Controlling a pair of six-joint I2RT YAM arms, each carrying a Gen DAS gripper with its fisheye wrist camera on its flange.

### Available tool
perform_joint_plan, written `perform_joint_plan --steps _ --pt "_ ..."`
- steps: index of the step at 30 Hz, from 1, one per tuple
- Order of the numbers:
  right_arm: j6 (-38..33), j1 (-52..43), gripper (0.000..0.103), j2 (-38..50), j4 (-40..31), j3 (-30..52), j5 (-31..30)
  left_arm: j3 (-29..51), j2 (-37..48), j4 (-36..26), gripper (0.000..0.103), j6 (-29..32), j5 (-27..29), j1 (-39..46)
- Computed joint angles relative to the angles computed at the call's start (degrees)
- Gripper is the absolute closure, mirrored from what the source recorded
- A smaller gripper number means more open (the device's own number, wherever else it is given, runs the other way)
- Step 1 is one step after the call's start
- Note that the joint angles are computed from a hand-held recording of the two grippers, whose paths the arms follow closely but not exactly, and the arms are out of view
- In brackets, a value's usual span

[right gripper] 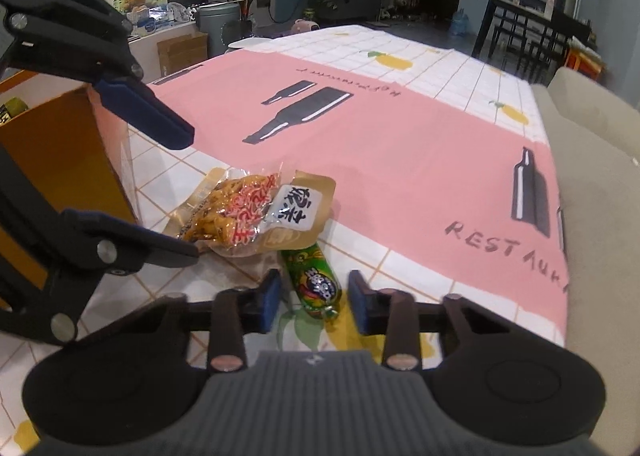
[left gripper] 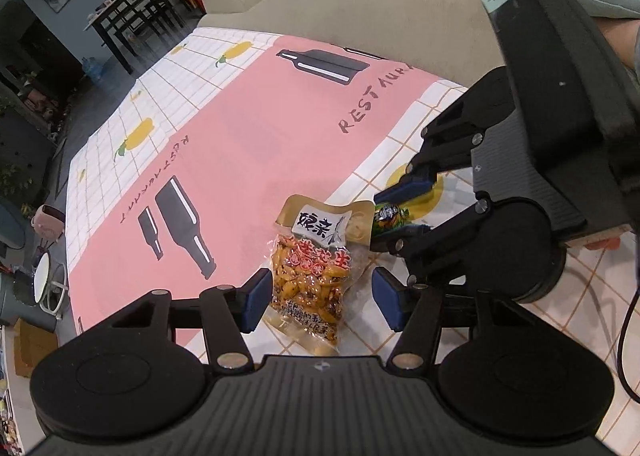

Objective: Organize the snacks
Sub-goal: 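Grasp the peanut bag with the left tool while the right tool grasps the green sausage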

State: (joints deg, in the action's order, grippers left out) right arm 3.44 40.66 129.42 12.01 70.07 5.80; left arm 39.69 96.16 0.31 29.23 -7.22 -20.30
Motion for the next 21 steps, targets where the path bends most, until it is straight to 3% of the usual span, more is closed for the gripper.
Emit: perform_joint_plan --steps 13,18,20,21 --pt "0.8 -0.6 0.079 -4.3 -0.2 -5.7 -0.9 4.4 9.1 2.8 0.036 3.3 -7.3 -4.7" --pt "0.8 -1.2 0.079 -5.1 1.0 -7.4 -1.7 5.1 8.9 1.6 0.035 4.9 -5.1 -4.2" --pt "1.2 -1.6 0.079 -5.2 1.3 -7.7 -2.4 4.9 7.7 0.3 0.033 5.7 -2.2 -3.1" --pt "1.4 -1.7 0.079 -5.3 1.7 -8.1 -2.7 5.0 7.4 -0.6 0.025 6.3 -0.7 -2.5"
